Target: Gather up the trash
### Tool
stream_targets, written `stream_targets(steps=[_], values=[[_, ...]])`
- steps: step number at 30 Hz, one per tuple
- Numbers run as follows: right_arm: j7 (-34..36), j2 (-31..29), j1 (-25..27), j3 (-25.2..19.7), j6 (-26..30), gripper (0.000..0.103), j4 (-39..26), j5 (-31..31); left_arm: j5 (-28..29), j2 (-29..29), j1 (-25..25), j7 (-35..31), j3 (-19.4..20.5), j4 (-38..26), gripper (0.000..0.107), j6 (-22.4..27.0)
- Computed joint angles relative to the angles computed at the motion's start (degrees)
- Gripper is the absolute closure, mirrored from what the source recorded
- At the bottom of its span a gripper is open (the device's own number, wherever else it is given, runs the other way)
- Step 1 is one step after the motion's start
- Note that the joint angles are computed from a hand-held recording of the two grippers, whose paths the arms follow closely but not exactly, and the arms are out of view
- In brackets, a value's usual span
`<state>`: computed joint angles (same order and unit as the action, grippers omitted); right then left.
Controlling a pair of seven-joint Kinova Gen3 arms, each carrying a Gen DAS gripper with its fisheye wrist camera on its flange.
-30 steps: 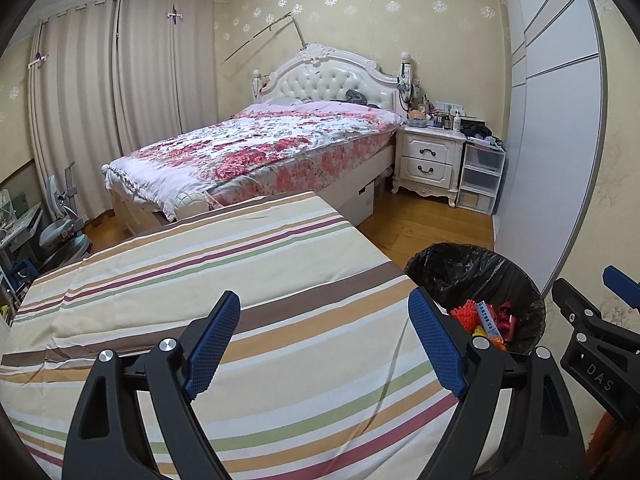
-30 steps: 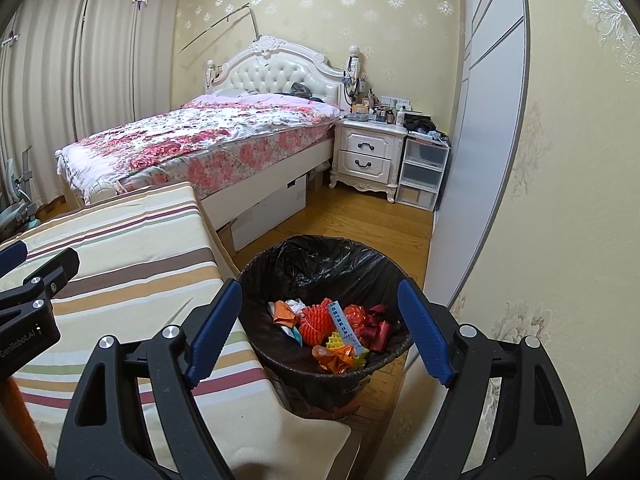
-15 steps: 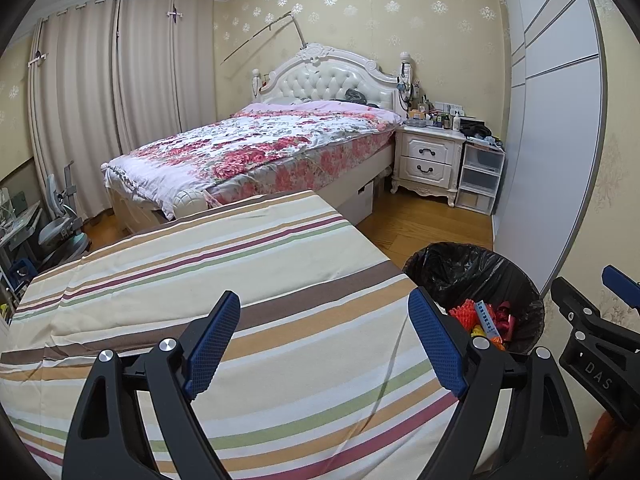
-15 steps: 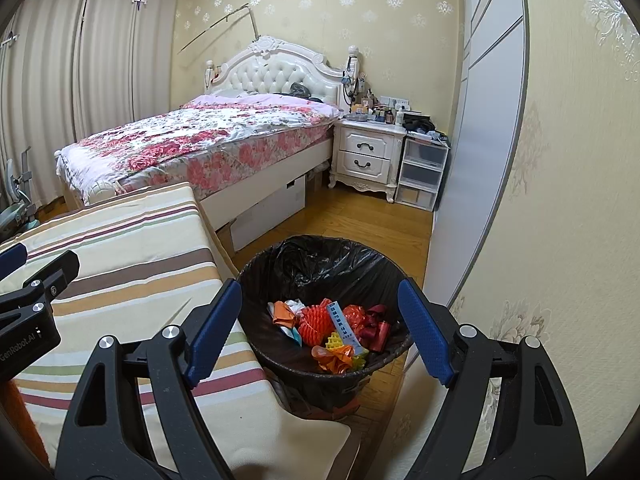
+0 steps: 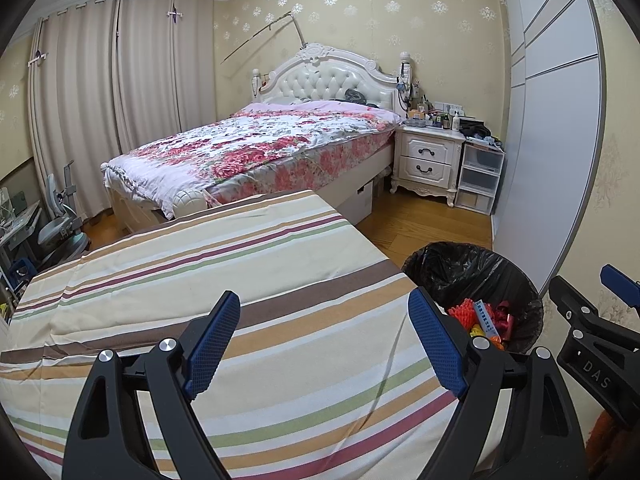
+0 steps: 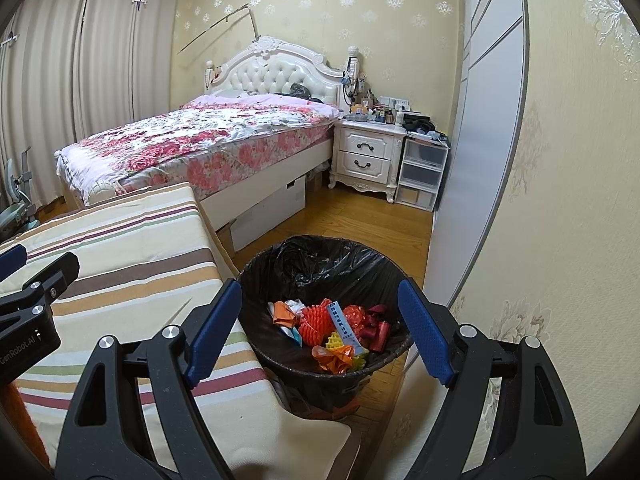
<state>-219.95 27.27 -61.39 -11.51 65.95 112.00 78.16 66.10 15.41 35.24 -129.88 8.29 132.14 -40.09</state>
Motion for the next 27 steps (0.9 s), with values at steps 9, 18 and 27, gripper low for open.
stream_targets(steps=[9, 18, 27], values=[[0.0, 0.0, 0.0, 0.0, -0.1, 0.024, 0.0, 0.0, 0.0, 0.0, 0.0, -0.1, 0.0, 0.0, 0.024, 0.0], [0.0, 0.0, 0.0, 0.0, 0.0, 0.024, 0.0, -0.1, 1.1, 0.4, 0.8, -0.3, 0.4, -0.3, 0.024, -0.3], [0.0, 0.0, 0.0, 0.0, 0.0, 0.024, 0.0, 0.0, 1.5, 0.5, 1.2, -0.7, 0.5, -0.2, 0.024, -1.1]])
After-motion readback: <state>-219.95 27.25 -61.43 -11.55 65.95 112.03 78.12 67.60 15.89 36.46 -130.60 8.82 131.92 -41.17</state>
